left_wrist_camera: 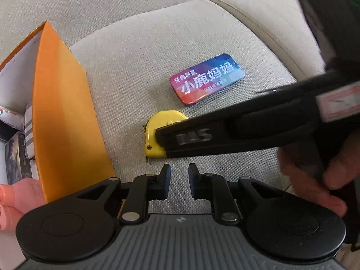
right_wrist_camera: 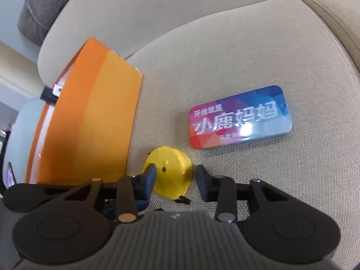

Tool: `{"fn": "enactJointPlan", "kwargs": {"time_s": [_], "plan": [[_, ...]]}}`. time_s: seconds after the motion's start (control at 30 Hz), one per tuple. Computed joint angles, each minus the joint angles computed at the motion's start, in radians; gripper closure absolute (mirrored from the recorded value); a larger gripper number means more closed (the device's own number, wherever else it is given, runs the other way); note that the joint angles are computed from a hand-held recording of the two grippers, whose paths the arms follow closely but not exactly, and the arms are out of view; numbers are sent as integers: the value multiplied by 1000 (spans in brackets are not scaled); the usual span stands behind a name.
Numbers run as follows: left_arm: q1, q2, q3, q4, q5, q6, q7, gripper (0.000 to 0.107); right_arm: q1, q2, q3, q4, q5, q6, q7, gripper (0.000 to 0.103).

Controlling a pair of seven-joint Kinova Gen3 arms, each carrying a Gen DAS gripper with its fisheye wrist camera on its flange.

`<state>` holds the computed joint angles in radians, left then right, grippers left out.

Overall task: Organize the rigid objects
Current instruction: 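Grasp the blue printed card with the left gripper and lift it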

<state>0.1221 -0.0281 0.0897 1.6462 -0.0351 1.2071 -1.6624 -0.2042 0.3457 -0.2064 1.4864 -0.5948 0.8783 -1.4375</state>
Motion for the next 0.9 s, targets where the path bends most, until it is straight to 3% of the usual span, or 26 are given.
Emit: {"fn": "enactJointPlan", "kwargs": {"time_s": [0.07, 0.13, 0.23, 0.33, 0.47, 0.6, 0.8, 0.9], "plan": [[3, 2, 2, -2, -2, 0, -5, 87, -28, 10, 3, -20, 39, 4, -9, 49], [4, -5, 2, 4, -4, -2, 0, 87, -58, 11, 5, -30, 80, -9, -19, 49], [-2, -6, -4, -2, 3, 7, -8, 87, -71, 0, -3, -19, 104, -35, -6, 57], [-6, -9, -7, 2, 11, 5, -14, 87, -14, -16, -25, 13, 25, -49, 50, 73], [-20, -24, -16, -6, 35, 12, -25, 87, 33, -30, -42, 32, -61, -34, 104, 78], [-26, -46, -27, -7, 76, -19, -100, 87, -1, -126, 10, 91, -11, -87, 85, 80], [0, -26, -5, -30, 68, -111, -291, 78, 11, -217, 84, 133, 85, -95, -121, 80], [12, 11, 3, -59, 73, -133, -388, 70, -94, -240, 196, 147, 200, -110, -243, 80]]}}
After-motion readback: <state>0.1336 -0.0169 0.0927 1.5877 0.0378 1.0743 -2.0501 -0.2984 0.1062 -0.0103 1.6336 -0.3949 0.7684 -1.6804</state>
